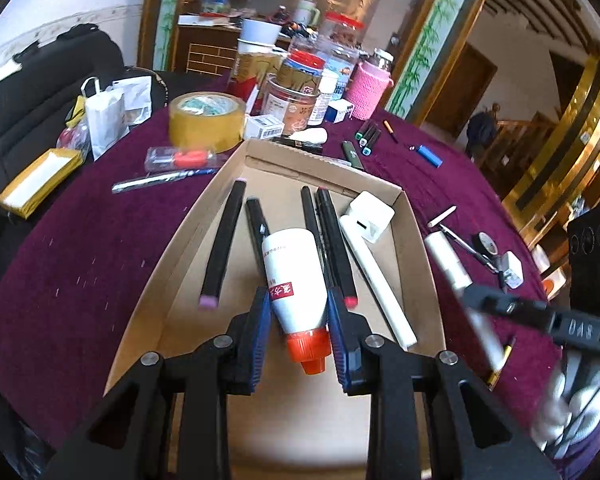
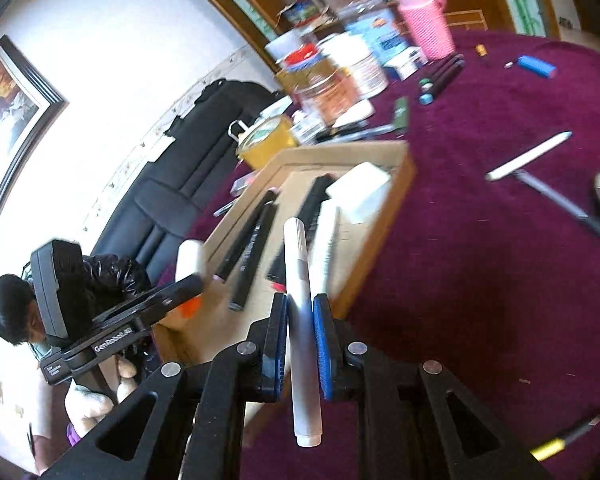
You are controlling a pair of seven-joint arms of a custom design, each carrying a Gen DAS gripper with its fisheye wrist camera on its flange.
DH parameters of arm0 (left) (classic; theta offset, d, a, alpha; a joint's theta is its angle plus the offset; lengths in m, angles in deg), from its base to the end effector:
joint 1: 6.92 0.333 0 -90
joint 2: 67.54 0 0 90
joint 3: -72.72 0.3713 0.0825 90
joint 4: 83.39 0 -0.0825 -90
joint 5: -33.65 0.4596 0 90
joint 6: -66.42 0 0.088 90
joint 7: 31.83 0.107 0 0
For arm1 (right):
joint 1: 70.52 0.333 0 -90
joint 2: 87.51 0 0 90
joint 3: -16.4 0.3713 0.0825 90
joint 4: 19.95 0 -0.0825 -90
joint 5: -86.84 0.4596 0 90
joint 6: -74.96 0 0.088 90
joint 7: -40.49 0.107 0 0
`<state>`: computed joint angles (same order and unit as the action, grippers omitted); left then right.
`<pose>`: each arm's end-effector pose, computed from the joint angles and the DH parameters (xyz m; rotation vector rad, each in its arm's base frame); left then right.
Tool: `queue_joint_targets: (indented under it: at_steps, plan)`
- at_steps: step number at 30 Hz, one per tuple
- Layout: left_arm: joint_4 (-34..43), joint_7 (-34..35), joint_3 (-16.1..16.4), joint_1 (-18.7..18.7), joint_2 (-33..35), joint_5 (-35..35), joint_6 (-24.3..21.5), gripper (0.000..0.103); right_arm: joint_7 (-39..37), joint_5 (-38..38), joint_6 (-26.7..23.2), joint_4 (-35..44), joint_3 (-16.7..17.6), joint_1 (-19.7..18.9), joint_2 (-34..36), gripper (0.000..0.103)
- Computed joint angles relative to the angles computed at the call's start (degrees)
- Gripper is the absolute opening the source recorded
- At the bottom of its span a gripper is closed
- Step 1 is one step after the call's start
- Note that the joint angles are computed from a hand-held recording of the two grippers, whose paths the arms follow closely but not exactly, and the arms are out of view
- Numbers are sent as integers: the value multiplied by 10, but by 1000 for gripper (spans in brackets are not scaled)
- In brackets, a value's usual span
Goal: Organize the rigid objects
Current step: 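Grasp white stick with right gripper while left gripper holds glue bottle over tray, then lower glue bottle and white stick into tray and open both grippers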
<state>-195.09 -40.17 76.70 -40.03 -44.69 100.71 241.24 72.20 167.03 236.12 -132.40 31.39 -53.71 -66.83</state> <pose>0.5819 -0.4105 0.3195 -1.9441 1.8382 -0.9963 0.6254 0.3193 0.3182 -1.8092 1.3876 0.1503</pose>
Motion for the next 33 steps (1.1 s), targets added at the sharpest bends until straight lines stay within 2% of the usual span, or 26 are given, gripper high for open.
queue_joint_targets:
  at_steps: [1,4,9,12,17,20,22,23,27,29,31,33]
  plan:
    - [8,51,-28,27,8,-43,-6,27,23,-17,-3,14,-1,7,12,15]
    - [16,162,-78,74,24,-148,-21,27,80,-62,-6,49,1,16,41,15]
    - [3,223,-74,71,24,-213,-28,27,224,-166,-21,129,-5,26,105,15]
    - [-11,283,-105,103,29,-276,-15,27,306,-224,-35,182,-13,34,145,15]
    - [-14,327,-103,103,36,-324,3,27,423,-331,-48,262,-37,63,199,15]
    - [-12,331,-71,72,36,-331,15,28,487,-397,-54,305,-59,84,227,16]
    - [-13,325,-38,41,34,-331,22,36,508,-428,-56,319,-62,88,238,16]
    - [-17,316,-13,19,32,-328,33,43,517,-440,-57,327,-61,87,244,16]
    - [-30,281,90,-76,25,-325,62,55,538,-467,-50,335,-40,70,255,21]
    - [-40,271,131,-115,23,-331,79,59,526,-470,-26,323,-16,53,251,32]
    - [-48,265,170,-155,21,-341,87,61,512,-484,4,299,1,41,236,37]
    - [-57,254,229,-215,21,-350,91,62,499,-498,37,263,16,29,213,39]
